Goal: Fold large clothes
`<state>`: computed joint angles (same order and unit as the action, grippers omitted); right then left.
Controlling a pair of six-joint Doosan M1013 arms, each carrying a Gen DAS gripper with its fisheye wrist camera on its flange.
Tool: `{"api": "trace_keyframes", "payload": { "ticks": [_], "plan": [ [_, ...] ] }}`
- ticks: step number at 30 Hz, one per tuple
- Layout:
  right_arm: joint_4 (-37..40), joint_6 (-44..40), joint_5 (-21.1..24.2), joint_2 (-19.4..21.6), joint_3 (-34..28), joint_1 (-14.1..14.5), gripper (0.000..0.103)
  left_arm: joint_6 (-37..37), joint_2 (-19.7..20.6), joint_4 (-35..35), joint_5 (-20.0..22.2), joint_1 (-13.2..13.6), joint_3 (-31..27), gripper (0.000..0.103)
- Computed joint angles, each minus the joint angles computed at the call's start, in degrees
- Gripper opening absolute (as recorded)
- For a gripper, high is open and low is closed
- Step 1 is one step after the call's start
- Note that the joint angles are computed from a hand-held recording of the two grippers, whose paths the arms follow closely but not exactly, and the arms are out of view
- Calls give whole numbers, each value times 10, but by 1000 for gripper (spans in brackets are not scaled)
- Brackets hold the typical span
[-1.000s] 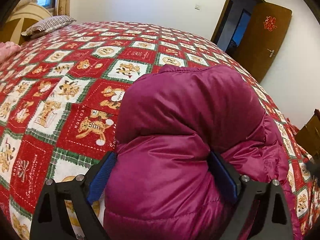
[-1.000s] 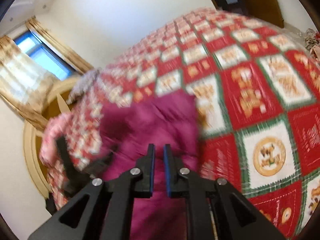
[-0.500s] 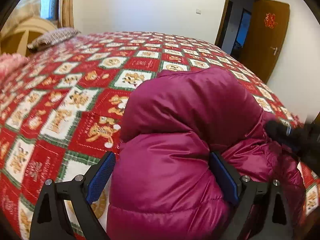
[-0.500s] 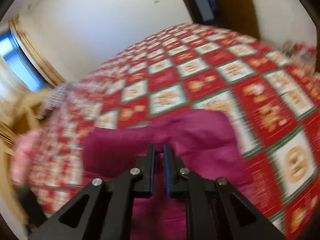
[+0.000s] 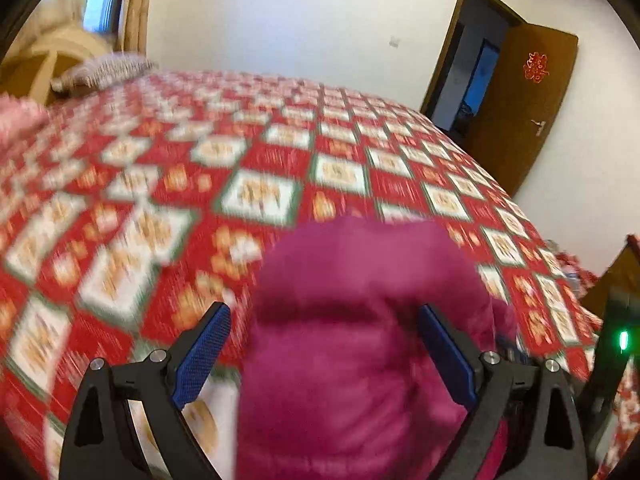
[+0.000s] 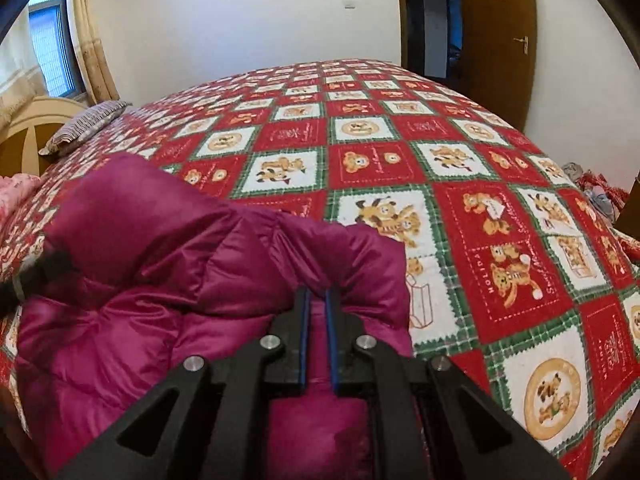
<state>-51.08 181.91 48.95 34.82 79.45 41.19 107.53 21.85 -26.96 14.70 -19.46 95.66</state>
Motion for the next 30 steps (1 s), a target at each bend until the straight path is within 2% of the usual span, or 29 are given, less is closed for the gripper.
{"api": "trace_keyframes", "payload": {
  "ticks": [2,3,6,8,12,21,25,28,29,30],
  "plan": [
    [-2,11,-15,-3,8,-2,11,-77,13,99,14,-8,-27,95],
    [-3,16,-21,-5,11,-3,11,-105,27,138,38,-13,-49,95],
    [-2,30,-39,-9,19,-7,11,-96,58,136,90,-16,-90,95],
    [-4,43,-52,-12,26,-9,11,-125,74,167,111,-20,-106,98],
    [-1,50,-67,-14,31,-12,11,-167,83,198,109,-22,-104,102],
    [-3,68,-88,-15,38,-16,11,-203,99,232,122,-26,-116,102],
    [-6,67,-87,-15,39,-17,11,-172,97,195,132,-21,-118,102],
    [-10,77,-97,-18,45,-18,10,-59,91,61,179,3,-124,102],
    [-12,79,-98,-18,46,-18,10,-36,81,25,180,13,-116,102],
    [-12,80,-97,-18,45,-17,10,-15,66,-11,162,23,-99,102]
  ]
}}
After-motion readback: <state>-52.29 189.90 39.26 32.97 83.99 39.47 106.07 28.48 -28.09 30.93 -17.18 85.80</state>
